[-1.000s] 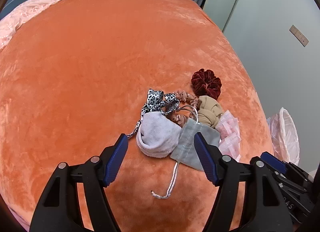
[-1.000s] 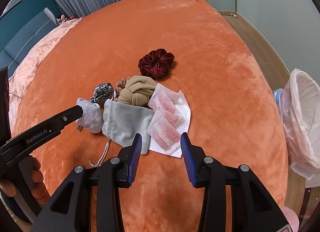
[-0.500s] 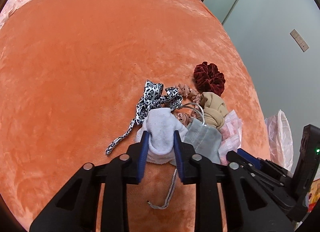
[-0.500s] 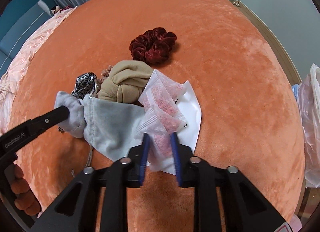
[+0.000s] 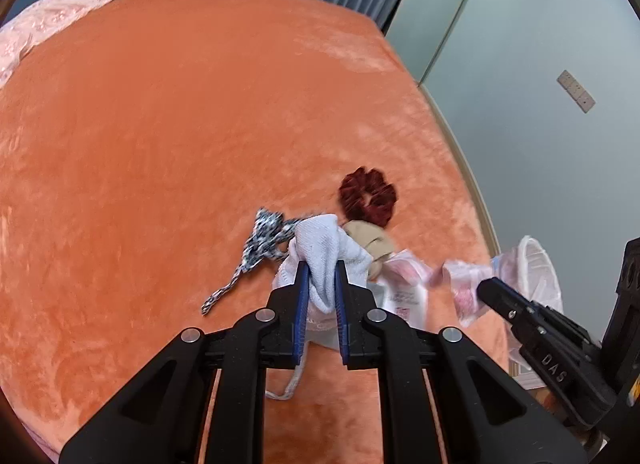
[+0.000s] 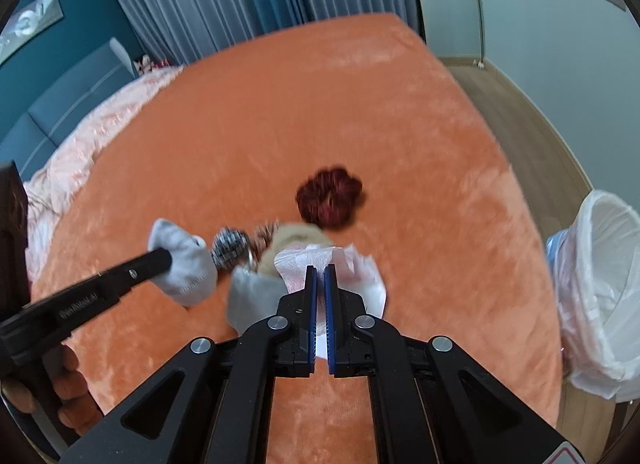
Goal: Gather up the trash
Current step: 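Grasp the pink packets with the right tool while the left tool grasps the white sock, then carry the sock and pink packets over the bin and open both tools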
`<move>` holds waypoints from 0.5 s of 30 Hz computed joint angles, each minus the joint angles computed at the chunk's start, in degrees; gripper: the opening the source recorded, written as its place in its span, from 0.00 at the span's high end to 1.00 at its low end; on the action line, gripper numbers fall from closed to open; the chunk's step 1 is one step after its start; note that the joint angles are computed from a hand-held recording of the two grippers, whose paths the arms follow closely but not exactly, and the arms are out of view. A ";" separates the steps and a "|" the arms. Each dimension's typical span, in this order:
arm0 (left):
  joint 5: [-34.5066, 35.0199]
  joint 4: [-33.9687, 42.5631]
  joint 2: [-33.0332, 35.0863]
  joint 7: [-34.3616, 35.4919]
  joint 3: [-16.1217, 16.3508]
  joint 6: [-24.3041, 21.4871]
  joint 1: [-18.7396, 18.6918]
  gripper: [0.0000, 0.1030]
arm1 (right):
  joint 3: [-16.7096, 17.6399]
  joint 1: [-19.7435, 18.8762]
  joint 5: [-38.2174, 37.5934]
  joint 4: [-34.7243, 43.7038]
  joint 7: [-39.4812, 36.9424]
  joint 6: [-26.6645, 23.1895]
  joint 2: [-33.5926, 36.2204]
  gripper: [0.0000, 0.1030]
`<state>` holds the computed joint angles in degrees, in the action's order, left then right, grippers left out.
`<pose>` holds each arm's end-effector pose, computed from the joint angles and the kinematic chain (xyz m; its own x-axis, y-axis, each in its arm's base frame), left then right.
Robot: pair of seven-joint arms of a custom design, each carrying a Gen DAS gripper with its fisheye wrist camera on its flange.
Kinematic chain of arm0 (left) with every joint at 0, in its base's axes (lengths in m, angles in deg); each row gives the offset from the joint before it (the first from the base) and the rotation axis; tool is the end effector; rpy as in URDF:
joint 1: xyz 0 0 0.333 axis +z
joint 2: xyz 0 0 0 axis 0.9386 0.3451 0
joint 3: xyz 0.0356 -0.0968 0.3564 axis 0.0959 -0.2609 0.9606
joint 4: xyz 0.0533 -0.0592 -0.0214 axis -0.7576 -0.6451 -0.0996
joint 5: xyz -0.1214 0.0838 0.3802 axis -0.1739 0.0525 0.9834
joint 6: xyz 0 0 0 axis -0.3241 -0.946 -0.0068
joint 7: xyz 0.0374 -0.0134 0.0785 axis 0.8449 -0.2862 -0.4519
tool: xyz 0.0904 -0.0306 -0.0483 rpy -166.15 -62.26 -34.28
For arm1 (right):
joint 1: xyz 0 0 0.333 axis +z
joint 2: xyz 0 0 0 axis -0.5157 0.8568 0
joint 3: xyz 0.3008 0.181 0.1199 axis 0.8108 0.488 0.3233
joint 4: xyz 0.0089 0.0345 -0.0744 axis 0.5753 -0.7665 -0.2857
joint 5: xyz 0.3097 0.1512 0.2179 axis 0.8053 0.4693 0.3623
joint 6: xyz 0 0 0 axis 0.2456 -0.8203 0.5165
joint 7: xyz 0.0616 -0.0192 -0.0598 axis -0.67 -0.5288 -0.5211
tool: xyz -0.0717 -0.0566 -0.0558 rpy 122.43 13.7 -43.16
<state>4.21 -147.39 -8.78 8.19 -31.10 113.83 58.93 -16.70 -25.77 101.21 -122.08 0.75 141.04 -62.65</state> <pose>0.5599 -0.2486 0.4496 0.2703 -0.9015 0.3380 -0.7415 -0.4188 -0.5241 0.6193 0.0426 0.4389 0.3752 -0.8996 -0.2234 -0.7888 -0.1833 -0.5867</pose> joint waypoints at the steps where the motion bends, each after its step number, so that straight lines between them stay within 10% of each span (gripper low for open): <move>1: 1.15 0.74 -0.67 -0.65 0.07 -0.59 -0.51 0.88 | 0.06 -0.44 1.49 0.14 -1.04 -0.26 -0.97 0.97; 15: 5.88 14.34 0.70 1.52 -2.53 -5.86 -5.31 0.88 | -4.17 -3.80 12.81 2.80 -10.52 -2.98 -9.49 0.97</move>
